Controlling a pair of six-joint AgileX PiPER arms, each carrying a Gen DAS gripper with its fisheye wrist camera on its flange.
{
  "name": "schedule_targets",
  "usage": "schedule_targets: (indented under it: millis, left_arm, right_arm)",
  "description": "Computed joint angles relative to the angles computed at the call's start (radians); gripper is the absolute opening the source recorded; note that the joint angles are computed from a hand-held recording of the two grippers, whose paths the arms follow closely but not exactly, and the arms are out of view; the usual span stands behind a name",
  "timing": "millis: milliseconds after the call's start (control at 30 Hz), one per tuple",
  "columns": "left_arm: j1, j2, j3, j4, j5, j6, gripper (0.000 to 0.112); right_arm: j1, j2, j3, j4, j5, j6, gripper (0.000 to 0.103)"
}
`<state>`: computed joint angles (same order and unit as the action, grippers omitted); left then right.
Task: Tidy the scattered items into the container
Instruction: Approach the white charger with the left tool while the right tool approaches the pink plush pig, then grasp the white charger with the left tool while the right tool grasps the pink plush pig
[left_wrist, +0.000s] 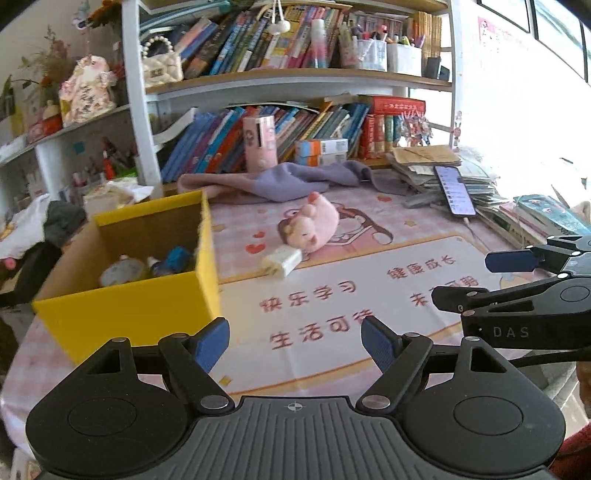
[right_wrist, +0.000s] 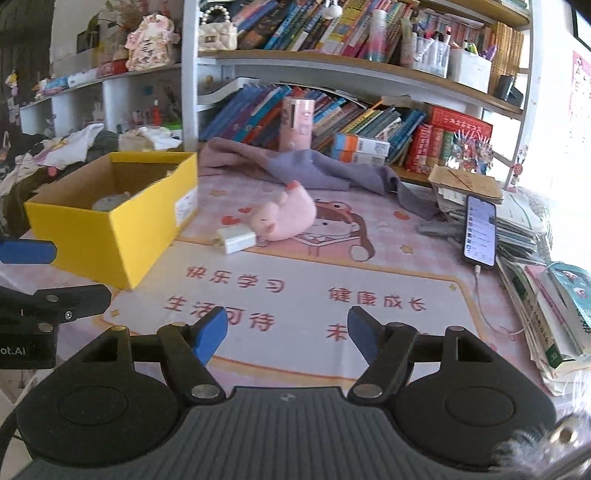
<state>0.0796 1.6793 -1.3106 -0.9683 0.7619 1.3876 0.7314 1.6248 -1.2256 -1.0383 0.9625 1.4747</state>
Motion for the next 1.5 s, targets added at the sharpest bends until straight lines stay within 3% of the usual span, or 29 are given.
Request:
schedule_targets:
  millis: [200,533,767,967,1133,1267,1500]
  left_arm:
    - [-0.091,0.049,-0.042,0.022,-0.050,-0.045,0.080]
    - [-0.229,0.180,-0.208,0.198,-0.128,-0.270,0.079]
    - [-0.304,0.304,-0.391,0.456,-0.154,-0.623,0.079]
    - [-0.365,0.415,-0.549,0.665,-0.144,-0.896,0.079]
    - [-0.409,0.524,-0.716,0.815,-0.106,-1.059,0.079]
    - [-0.431,0.631,-0.892,0.895,-0.029,-1.143,0.079]
    - [-0.440,0.824,-1.228,0.972,0.131,-1.244,0.079]
  right_arm:
    - [-0.095,-0.024,0.032,0.017,-0.049,-0.026,0.074]
    - [-0.297,-0.002,0.022,0.095,-0.235,-0.189,0.076]
    - [-0.475,0.075,-0.082,0.304,-0.411,-0.509,0.079]
    - [-0.613,0.187,-0.215,0.644,-0.505,-0.919,0.079]
    - [-0.695,0.318,-0.387,0.948,-0.482,-1.235,0.079]
    - [-0.739,0.435,-0.557,1.149,-0.415,-1.428,0.082]
    - [-0.769,0.671,-0.940,1.274,-0.225,-1.502,0.088]
